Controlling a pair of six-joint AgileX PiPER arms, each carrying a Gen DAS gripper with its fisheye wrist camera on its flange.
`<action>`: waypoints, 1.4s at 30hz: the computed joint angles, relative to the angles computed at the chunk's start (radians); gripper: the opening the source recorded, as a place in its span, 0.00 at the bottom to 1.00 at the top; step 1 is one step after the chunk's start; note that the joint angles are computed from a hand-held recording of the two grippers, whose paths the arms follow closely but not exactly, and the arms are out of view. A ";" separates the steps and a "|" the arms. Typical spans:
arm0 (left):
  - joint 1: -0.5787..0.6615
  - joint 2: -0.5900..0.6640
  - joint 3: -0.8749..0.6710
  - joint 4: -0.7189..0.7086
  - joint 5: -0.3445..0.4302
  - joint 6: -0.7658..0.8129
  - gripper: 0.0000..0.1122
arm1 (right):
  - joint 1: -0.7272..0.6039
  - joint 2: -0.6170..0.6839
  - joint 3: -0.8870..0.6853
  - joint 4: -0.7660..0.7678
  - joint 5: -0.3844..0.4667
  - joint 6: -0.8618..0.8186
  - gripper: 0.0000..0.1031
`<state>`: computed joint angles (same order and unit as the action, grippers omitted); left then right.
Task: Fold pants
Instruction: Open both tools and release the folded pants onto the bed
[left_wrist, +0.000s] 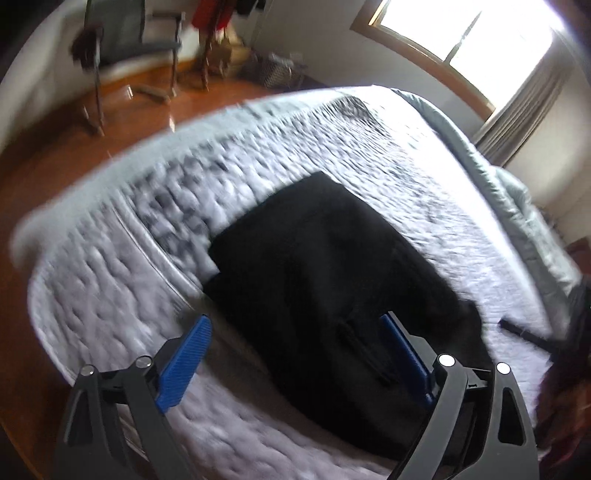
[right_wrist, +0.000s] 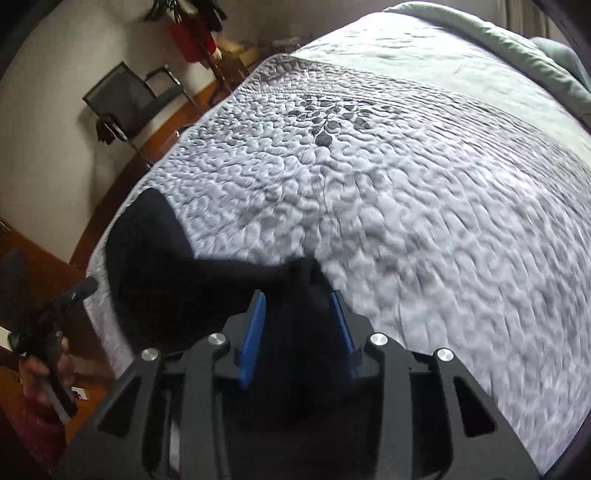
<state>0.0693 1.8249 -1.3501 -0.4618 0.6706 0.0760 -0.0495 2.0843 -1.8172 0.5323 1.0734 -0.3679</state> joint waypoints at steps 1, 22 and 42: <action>0.011 0.011 -0.006 -0.065 0.037 0.033 0.78 | -0.014 -0.049 0.076 0.006 -0.017 -0.016 0.36; -0.037 0.126 -0.045 -0.236 0.146 -0.047 0.16 | -0.473 -0.616 0.987 0.051 -0.177 -0.255 0.43; -0.362 -0.171 0.239 0.623 -0.186 -0.787 0.44 | -1.012 -0.518 0.930 0.056 -0.123 -0.394 0.46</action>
<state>-0.2929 1.6537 -1.1112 0.1607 0.4846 -0.7114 -1.0612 1.5666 -0.8871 0.5883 0.9506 -0.7619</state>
